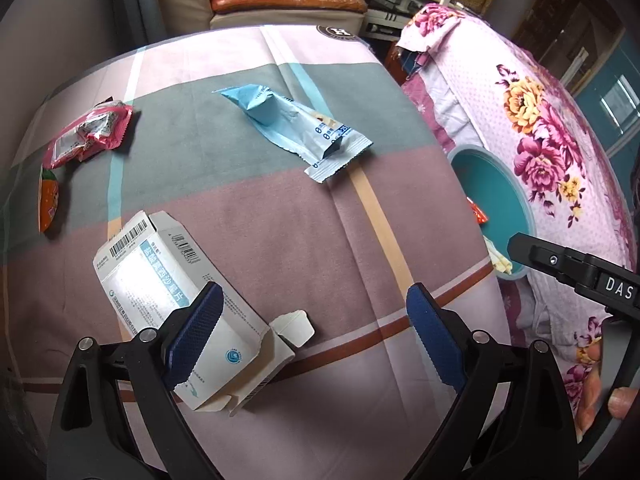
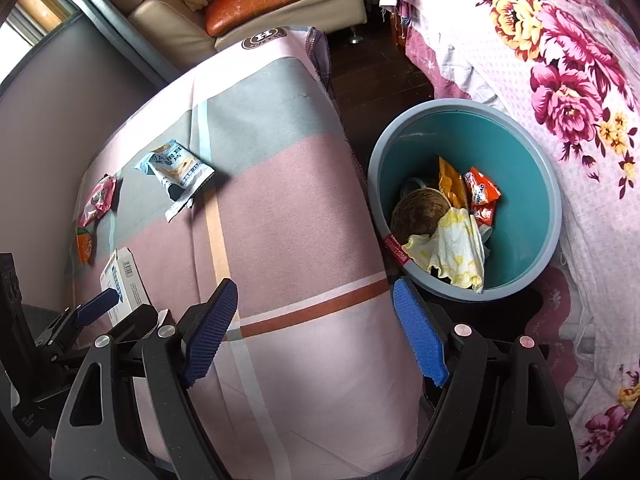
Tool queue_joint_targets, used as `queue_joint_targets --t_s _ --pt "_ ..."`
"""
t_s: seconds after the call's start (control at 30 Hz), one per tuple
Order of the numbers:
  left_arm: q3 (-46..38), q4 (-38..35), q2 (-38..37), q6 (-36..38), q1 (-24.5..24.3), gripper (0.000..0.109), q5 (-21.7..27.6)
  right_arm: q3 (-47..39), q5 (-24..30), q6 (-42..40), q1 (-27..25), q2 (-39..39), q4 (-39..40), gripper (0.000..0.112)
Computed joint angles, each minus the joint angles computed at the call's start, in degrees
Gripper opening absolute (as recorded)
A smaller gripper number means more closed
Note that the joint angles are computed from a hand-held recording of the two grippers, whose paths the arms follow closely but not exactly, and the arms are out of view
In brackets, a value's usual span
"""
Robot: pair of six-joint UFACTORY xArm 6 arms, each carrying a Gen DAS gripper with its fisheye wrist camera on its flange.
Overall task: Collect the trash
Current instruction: 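Move both open grippers back from the bin toward the table, then grasp the white medicine box with left gripper while right grasps the blue snack wrapper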
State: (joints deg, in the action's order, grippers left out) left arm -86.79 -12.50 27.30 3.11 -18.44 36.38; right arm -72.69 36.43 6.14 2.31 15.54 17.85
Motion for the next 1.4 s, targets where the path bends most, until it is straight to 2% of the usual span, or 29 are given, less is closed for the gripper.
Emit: queue_joint_targets --t_s 0.27,0.53,0.8,0.97,1.03,1.13,1.33,1.4 --pt "5.94 6.71 -3.29 -9.85 3.39 0.093 -1.35 -3.67 2.66 -4.00 3.87 2.20 1.62 0.076" --pt "6.05 4.48 -2.58 -12.77 5.31 0.093 -0.04 -7.84 4.98 -5.70 5.74 5.17 -0.73 0.076" --pt "2.71 7.92 0.66 -17.10 4.65 0.094 1.38 -12.86 7.37 -5.95 5.75 9.00 -2.91 0.076" --pt "2.65 9.67 1.57 -16.68 4.19 0.094 -2.15 -17.54 9.28 -5.93 5.69 11.94 -5.11 0.076" --pt "3.20 13.13 1.57 -17.94 4.25 0.081 -3.85 -19.63 10.10 -5.91 5.66 13.23 -5.79 0.076" --pt "2.82 12.20 2.07 -15.06 4.91 0.074 -5.33 -23.15 11.72 -5.98 5.76 15.41 -7.01 0.076" --pt "-3.43 7.01 6.07 -5.20 6.90 0.071 -4.04 -34.43 16.35 -7.20 6.68 22.25 -9.08 0.076" --pt "-5.80 8.22 7.62 -3.34 7.30 0.071 -3.87 -40.52 19.09 -7.62 7.00 25.95 -9.53 0.076"
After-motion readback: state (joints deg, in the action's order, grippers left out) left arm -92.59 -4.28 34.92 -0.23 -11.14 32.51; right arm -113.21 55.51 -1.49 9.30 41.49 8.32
